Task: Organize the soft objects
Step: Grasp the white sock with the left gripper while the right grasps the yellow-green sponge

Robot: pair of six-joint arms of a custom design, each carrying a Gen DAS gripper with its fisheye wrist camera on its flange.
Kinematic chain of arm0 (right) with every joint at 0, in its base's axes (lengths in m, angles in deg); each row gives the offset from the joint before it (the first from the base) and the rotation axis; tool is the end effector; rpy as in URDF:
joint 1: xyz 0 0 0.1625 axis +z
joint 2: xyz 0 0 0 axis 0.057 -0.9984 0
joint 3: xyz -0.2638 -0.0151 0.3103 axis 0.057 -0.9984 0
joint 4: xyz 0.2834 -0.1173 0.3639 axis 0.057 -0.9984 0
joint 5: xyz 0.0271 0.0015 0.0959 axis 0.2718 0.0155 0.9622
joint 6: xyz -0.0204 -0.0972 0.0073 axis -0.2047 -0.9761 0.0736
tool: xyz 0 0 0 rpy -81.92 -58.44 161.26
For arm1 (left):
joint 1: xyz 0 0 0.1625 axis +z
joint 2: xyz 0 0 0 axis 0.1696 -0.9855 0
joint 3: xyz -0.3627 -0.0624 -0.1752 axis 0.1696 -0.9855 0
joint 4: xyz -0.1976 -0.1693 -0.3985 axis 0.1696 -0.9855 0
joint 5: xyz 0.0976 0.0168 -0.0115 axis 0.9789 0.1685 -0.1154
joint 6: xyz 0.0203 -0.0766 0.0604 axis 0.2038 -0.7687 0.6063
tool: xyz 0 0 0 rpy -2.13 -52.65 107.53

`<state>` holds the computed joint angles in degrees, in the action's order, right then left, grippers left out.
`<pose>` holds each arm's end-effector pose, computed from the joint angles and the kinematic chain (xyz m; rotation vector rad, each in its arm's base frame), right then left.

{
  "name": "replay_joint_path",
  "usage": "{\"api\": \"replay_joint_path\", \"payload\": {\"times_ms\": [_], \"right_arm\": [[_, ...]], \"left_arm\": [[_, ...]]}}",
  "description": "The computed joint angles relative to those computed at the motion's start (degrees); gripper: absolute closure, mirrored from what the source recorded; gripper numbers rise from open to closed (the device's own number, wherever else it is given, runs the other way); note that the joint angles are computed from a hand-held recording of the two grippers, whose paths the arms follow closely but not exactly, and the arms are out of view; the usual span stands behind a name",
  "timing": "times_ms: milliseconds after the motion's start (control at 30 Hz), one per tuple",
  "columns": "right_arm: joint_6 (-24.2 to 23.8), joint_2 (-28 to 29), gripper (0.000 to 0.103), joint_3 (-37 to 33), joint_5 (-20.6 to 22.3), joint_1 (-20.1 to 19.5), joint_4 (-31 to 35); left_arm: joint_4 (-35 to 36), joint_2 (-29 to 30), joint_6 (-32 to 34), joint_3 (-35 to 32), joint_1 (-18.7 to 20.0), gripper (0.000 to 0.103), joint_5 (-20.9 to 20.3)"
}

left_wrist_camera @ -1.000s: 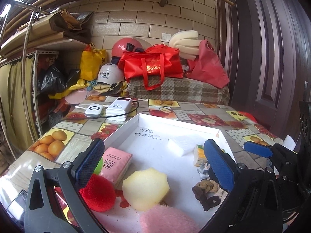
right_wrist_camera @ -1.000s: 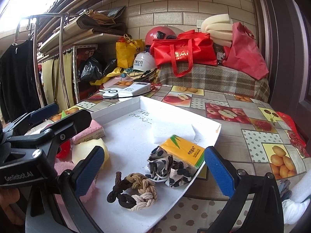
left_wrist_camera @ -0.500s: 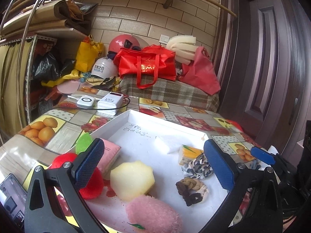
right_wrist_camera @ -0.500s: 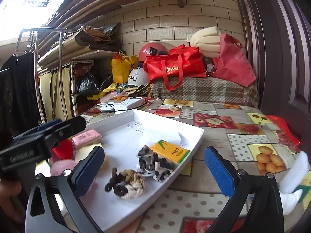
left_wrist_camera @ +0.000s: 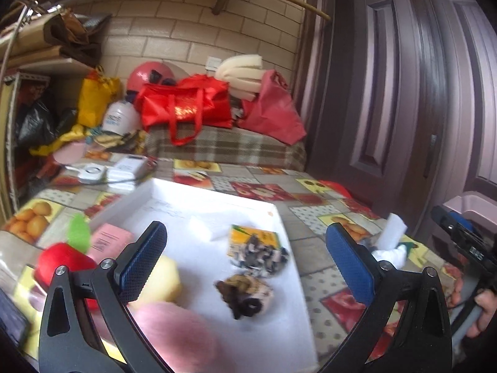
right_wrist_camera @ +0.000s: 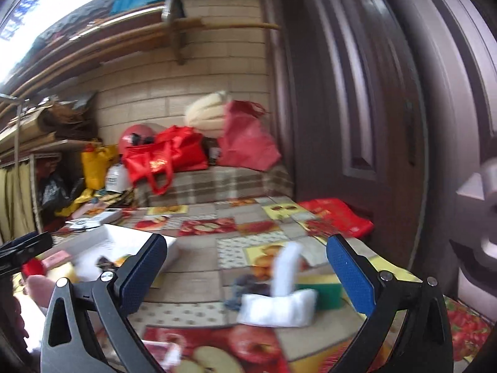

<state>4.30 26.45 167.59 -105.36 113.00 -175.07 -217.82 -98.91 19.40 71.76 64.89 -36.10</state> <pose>0.3591 -0.5423 -0.0027 0.6032 -1.8572 1.7168 -0.0083 -0.6396 0.3650 0.6449 2.1816 -1.5804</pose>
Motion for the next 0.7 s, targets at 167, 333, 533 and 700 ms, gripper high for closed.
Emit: {"api": "replay_joint_path", "payload": {"times_ms": [167,333,533,700], "right_arm": [[2.37,-4.32,0.0,3.04,-5.26,-2.22,1.9],[7.52,-8.29,0.0,6.68,-7.81,-4.06,6.04],[13.97,-10.72,0.0,9.49,-9.15,-4.95,8.58],[13.83,-10.72,0.0,9.59,-9.53,-4.91,8.68]], "left_arm": [[0.05,1.11,7.03,1.34,-2.63,0.0,3.05],[3.52,1.24,8.11,1.46,-3.25,0.0,2.58],[4.2,1.72,7.87,1.02,-3.49,0.0,3.81],[5.69,1.99,8.12,1.09,-3.98,0.0,3.84]]}}
